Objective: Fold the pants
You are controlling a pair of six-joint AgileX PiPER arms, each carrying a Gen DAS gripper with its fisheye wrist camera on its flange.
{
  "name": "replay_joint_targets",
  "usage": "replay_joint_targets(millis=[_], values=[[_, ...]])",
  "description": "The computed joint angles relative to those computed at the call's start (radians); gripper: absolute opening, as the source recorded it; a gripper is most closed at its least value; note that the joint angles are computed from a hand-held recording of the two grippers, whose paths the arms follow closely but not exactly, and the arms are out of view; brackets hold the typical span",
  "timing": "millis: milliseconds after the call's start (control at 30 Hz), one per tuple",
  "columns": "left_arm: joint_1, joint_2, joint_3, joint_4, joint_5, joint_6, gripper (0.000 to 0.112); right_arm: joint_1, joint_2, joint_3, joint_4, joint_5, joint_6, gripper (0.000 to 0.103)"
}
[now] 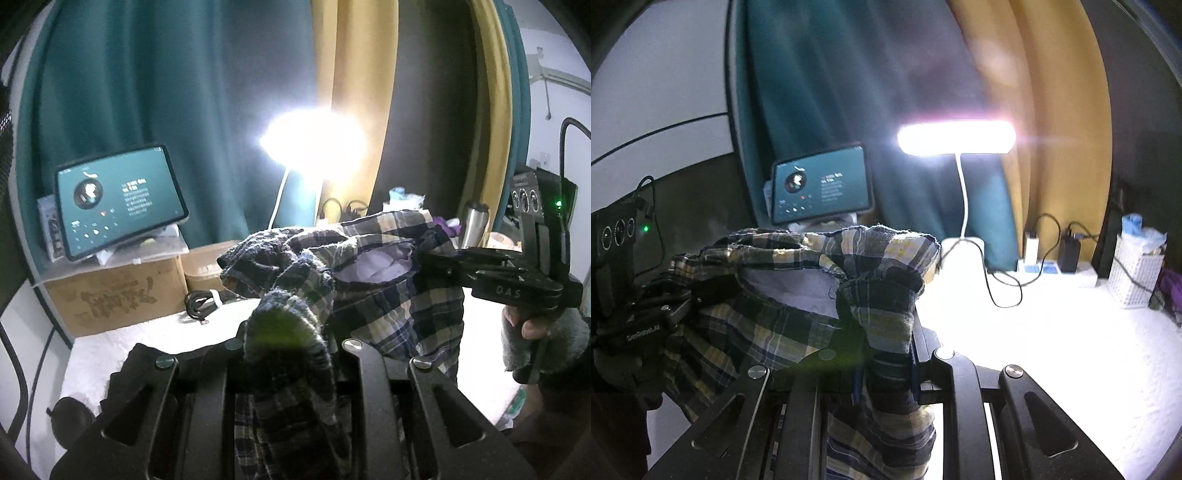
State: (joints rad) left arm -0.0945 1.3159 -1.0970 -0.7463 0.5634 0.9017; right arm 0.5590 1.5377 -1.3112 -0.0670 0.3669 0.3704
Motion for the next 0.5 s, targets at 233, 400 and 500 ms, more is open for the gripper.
replay_joint_targets(millis=[233,400,500], values=[[-0.028,0.159,-0.096,0.081,0.001,-0.072,0.018,-0.088,0.12,-0.036,0.277,-0.015,-0.245,0.019],[-0.043,0.254,-0.155,0.145,0.001,-0.143,0.018,-0.129,0.198,-0.074,0.417,0.017,-0.378,0.019],[-0.042,0.315,-0.194,0.163,0.011,-0.17,0.018,-0.147,0.245,-0.104,0.467,0.04,-0.43,0.019]])
